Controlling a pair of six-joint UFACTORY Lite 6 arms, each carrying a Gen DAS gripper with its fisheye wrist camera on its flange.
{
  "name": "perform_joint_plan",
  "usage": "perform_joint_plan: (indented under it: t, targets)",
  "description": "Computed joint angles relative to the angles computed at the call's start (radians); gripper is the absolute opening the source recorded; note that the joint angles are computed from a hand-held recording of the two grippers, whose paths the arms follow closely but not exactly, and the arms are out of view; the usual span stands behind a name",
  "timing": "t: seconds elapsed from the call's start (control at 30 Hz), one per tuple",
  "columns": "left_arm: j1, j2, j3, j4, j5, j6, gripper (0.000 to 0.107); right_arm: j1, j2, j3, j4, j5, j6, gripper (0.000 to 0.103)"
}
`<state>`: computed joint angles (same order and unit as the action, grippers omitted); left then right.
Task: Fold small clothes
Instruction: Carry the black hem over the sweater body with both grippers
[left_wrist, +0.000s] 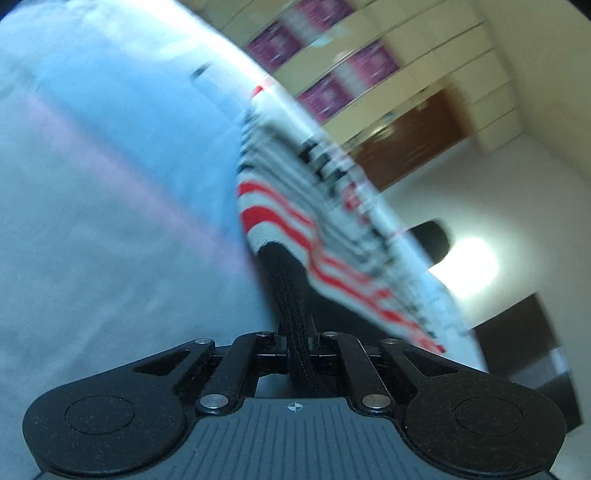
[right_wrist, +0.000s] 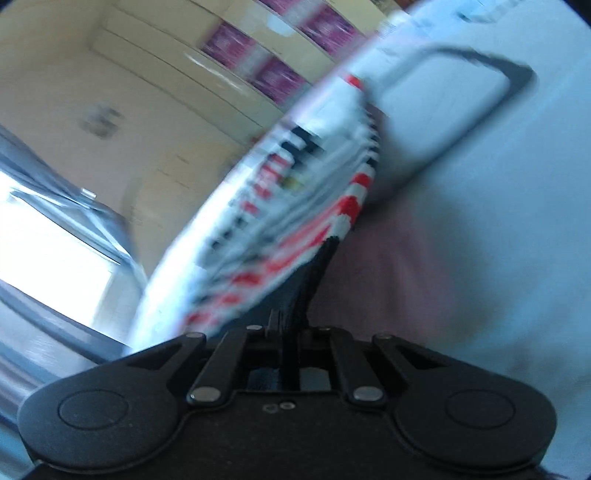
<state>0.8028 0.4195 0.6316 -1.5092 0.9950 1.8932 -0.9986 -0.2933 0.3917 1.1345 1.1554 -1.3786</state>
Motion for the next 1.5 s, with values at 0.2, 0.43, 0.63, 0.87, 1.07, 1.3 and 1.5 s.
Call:
perform_joint_plan:
  t: [0.2, 0.43, 0.63, 0.87, 1.07, 1.3, 1.5]
  targets:
    - [-0.016, 0.005, -0.021, -0.070, 0.000, 0.089, 0.004, 0.010, 0.018, -0.053, 0.017, -0.080, -0.017, 0.006]
    - [-0.033, -0.047, -0.076, -0.117, -0.020, 0.151, 0.004, 0.030, -0.023, -0.043, -0.006, -0.093, 0.029, 0.007]
    - [-0.014, -0.109, -0.088, -0.086, 0.017, 0.125, 0.004, 0.079, -0.141, -0.047, 0.033, -0.088, 0.052, 0.007]
    - [-0.024, -0.238, -0.076, -0.109, 0.110, 0.031, 0.004, 0.181, -0.233, 0.060, 0.090, -0.121, 0.114, 0.007]
    - [-0.097, -0.220, 0.090, -0.178, 0.159, -0.112, 0.004, 0.349, -0.222, 0.232, 0.125, -0.268, 0.136, 0.007]
    - [-0.301, -0.046, 0.453, -0.314, 0.033, -0.240, 0.004, 0.545, 0.100, 0.589, 0.194, -0.456, 0.148, 0.007]
    - [-0.438, 0.245, 0.932, -0.300, -0.122, -0.437, 0.004, 0.631, 0.482, 0.997, 0.199, -0.516, 0.197, 0.007]
